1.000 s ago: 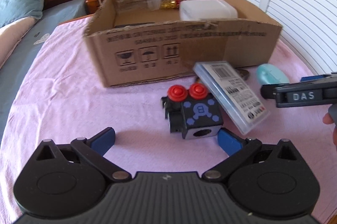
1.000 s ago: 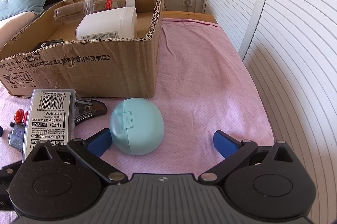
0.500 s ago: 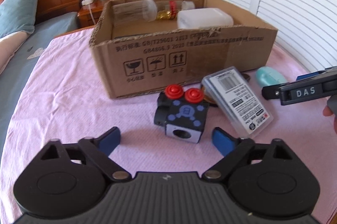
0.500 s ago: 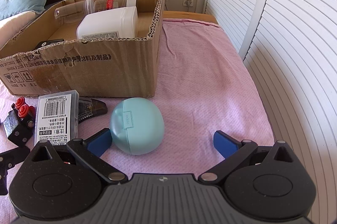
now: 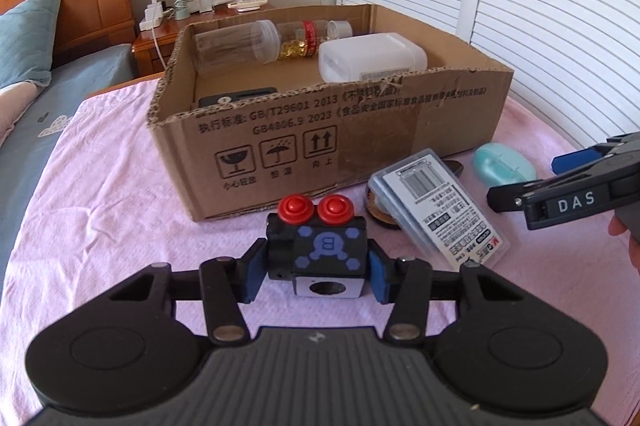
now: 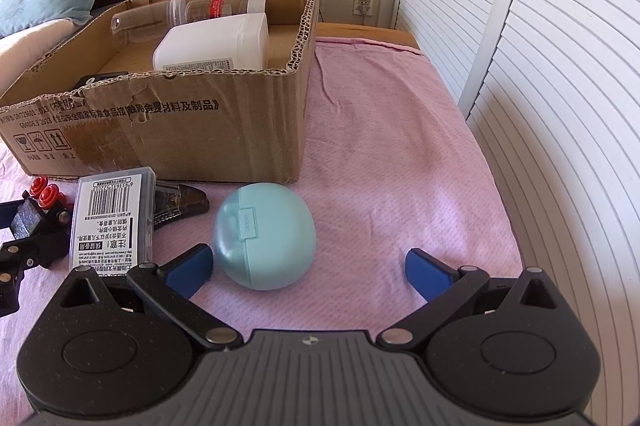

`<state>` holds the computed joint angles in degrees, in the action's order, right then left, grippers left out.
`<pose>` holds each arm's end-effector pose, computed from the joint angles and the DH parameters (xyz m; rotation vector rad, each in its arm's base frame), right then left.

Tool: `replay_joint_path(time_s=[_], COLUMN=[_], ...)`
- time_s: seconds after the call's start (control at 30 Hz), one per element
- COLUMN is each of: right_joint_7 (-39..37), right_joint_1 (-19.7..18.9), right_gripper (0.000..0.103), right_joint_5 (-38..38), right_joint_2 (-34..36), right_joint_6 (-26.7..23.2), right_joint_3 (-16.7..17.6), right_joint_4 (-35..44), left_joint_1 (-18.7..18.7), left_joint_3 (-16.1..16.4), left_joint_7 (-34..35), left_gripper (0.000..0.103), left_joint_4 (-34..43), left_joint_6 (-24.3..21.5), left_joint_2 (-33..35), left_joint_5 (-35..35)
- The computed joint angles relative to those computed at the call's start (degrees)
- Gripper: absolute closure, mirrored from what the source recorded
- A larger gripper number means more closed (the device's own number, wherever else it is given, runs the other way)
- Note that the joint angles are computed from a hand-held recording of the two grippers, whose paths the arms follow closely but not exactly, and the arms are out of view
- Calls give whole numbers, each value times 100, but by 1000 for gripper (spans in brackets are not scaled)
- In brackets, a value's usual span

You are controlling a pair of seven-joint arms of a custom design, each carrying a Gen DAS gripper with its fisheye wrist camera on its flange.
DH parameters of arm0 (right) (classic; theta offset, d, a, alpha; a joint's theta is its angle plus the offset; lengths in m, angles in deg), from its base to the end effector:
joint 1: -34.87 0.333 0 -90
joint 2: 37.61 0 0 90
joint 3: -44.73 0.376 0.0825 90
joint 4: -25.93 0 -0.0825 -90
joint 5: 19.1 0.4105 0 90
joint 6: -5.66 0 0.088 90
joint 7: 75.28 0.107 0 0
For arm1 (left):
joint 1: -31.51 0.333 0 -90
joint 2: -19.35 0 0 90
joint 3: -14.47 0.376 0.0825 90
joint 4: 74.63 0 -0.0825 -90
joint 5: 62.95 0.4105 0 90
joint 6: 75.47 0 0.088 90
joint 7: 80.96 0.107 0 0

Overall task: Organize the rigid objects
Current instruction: 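Grasp the black red-button cube with the left tool while the right tool grasps the blue case, then carry the blue case toward the box with the right tool while the left tool holds the cube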

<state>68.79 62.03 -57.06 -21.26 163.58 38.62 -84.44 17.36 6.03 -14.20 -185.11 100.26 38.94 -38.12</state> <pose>0.6313 0.2768 0.4386 -1.8339 1.8557 -0.6710 0.6416 -0.2909 0.4449 -1.4311 2.1085 -0.9068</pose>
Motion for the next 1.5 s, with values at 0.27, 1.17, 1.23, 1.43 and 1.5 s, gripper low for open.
replay_joint_path(time_s=[0.27,1.17,1.23,1.43,1.5], right_joint_7=[-132,-4280,-4356,-4401,-4318], right_joint_1=[59,-306,-197,22,118], right_gripper=[18,40,41,45,45], right_joint_5=[-334,2771,2853,2950,2895], right_joint_2=[-48,91,98,60,43], right_joint_6=[708,1495,1474,1507,1494], right_joint_3=[-102,307,201,-2,-102], right_joint_4=[-204,-295,-279,-335,-349], left_joint_1=[-164,-81,-105,-143,14], left_joint_3=[299,215,235,271,86], left_joint_7=[-526,-503,-559,-715,-571], left_gripper=[53,52,52,52,53], left_joint_4=[-148,-49,-22,38,43], left_joint_6=[-68,-113,-136,-184,-212], left_joint_2=[-156,-91,-77,-49,-46], left_joint_5=[265,232,263,357,216])
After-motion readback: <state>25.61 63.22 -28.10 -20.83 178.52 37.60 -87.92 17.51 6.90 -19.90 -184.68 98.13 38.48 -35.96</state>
